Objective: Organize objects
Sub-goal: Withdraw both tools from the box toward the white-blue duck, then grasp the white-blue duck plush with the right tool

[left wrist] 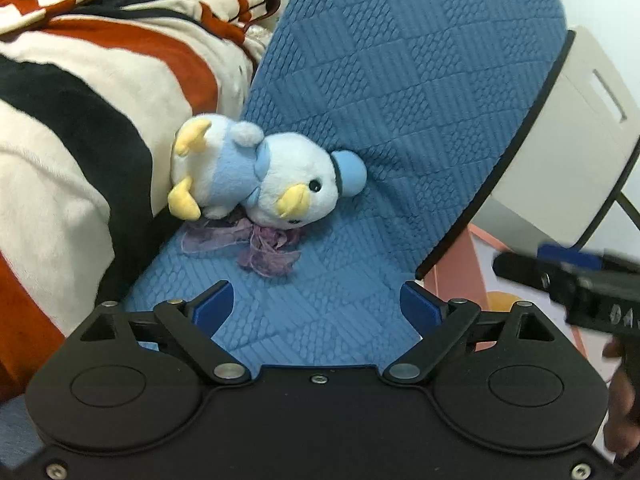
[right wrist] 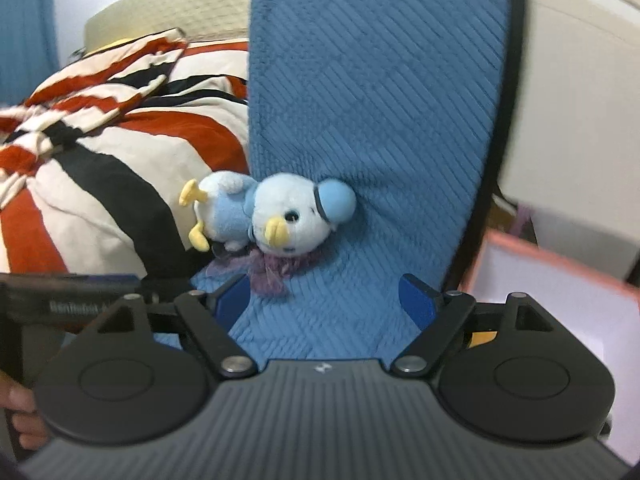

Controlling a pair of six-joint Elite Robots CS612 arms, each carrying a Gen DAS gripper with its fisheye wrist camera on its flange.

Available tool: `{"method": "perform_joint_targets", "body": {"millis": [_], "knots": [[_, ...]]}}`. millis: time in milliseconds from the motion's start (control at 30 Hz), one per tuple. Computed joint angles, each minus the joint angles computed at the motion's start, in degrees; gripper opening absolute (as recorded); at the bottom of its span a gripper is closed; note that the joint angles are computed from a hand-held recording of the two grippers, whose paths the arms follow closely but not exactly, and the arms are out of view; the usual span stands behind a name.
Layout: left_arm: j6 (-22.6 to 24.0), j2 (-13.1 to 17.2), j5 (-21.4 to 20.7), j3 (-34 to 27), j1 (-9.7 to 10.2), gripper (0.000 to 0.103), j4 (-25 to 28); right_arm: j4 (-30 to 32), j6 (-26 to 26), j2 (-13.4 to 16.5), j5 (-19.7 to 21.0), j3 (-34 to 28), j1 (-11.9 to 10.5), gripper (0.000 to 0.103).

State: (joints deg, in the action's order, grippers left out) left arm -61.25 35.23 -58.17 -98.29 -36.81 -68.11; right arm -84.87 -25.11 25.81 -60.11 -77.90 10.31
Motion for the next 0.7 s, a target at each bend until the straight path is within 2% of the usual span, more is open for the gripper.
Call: {"method": "perform_joint_targets", "body": {"millis": [233,500,700], "knots": [[0.9,0.3,-2.1,1.5,1.05,0.09,-1.1,1.8,-13.8,-3.8,2.1,7.6,2.0,0.083],[-0.3,0.8,-3.3,1.5,1.67,0.09,-0.8,-0.3,-32.4,-8.7,0.1,18.1,5.6,0.083],[-1.1,1.5,-4.7,0.9,1.95,0.09,-0.2,-4.4,-45.3,-11.2,-4.7,26.1,8.8,0.083]]}}
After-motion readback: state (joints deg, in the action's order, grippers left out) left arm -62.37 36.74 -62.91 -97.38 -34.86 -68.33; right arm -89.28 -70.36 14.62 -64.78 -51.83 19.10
